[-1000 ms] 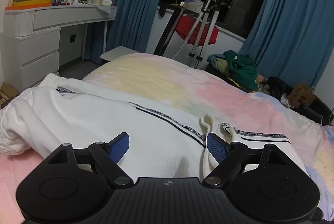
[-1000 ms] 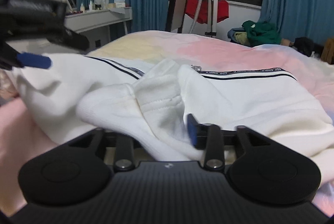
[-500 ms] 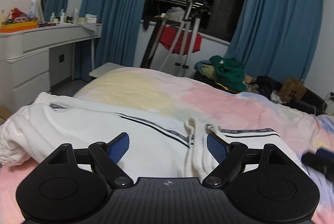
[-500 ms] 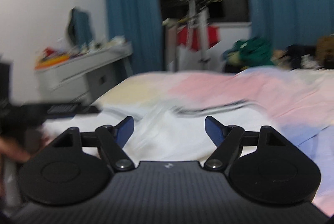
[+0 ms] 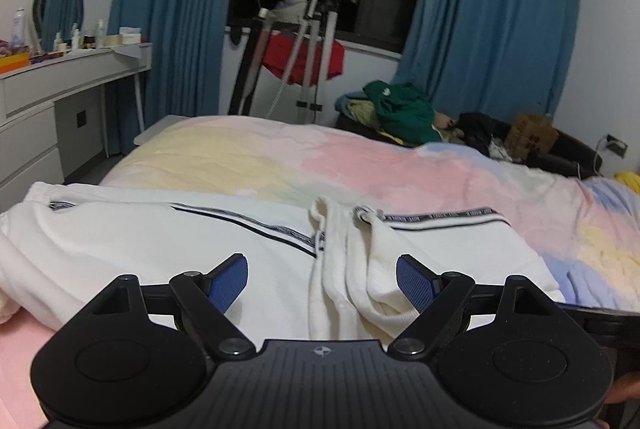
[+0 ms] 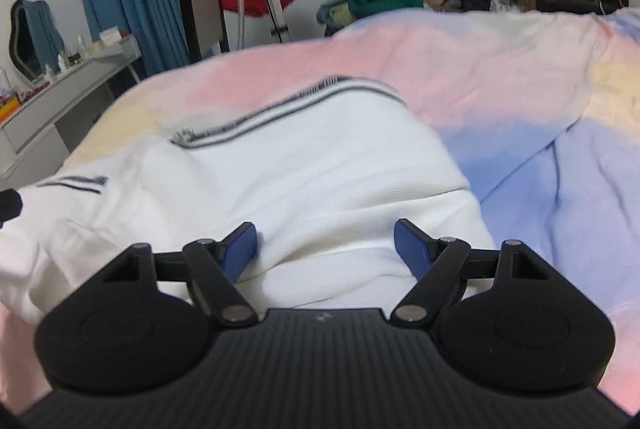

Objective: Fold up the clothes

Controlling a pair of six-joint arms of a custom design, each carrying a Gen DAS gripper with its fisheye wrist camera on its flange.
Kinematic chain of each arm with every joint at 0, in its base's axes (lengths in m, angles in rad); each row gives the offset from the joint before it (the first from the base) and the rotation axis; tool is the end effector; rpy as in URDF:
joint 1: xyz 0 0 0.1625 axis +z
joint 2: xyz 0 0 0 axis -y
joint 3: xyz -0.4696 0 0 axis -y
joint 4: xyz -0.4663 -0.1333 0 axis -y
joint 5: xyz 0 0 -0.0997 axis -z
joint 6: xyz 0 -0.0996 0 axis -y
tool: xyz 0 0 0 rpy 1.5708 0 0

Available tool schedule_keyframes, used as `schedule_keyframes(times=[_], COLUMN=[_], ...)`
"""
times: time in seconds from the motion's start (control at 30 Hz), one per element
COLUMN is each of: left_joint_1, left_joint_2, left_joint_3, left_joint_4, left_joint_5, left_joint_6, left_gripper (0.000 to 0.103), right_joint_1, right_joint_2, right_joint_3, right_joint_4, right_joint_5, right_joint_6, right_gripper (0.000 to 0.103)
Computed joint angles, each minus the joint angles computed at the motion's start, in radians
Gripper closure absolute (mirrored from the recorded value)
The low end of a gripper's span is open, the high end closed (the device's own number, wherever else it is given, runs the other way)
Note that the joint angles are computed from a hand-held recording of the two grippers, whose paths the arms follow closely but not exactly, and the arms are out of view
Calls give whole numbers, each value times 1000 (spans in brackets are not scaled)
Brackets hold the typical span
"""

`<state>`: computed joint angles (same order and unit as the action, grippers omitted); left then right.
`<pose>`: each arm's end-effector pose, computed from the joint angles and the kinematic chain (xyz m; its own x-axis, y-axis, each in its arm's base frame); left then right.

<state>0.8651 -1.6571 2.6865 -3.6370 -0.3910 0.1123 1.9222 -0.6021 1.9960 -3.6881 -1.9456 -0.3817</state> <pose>-0.0121 -0.3618 0.2972 -0.7642 -0.3129 -0.5641 0.4184 0.4252 -0.8026 0.2992 -0.5348 -0.0340 -0.7921 -0.3483 0.5012 -0.5960 0.6185 -0.5121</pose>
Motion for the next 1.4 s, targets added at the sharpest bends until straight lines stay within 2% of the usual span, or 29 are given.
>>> schedule_keyframes(times=[0.2,0.27,0.33,0.47,0.57,0.67,0.7,0.77,0.93,1.03,1.17,1.33,1.4], left_joint_1=[9,3,-10,-34,-3,48,72,121,197,199,172,168,157], left_joint_2=[19,-11,-26,8,81,205,224,235,219,199,195,226,203], left_joint_3=[-1,3,11,-15,-53,-101,-112,-130,-151,-145,-131,-128,-116], left_joint_4=[-39,27,33,80,2,-146,-140,-106,-58,-20,35,-30,-33], left_joint_5=[-35,-33,-47,4,-46,-57,-69,-98,-150,-162,-154,-144,-157], left_joint_6=[23,-49,-90,-147,-36,124,126,111,50,30,3,64,64], left_gripper=[20,20,20,21,23,24,24,33,33,36,45,49,51], right_joint_1=[-1,2,10,23,24,26,27,27,24,25,27,28,31], right_joint_2=[-3,-3,-8,-38,-45,-37,-37,-37,-46,-43,-41,-41,-39], right_joint_3=[9,8,9,32,37,29,28,29,34,30,27,27,24], right_joint_4=[0,1,7,-2,-10,-24,-26,-33,-35,-32,-23,-28,-46], right_joint_5=[3,-5,-23,-15,-8,-31,-37,-46,-31,-35,-45,-50,-59], right_joint_6=[24,25,31,84,106,128,137,153,173,179,174,152,127], right_gripper=[25,25,26,27,27,27,27,27,27,27,27,27,27])
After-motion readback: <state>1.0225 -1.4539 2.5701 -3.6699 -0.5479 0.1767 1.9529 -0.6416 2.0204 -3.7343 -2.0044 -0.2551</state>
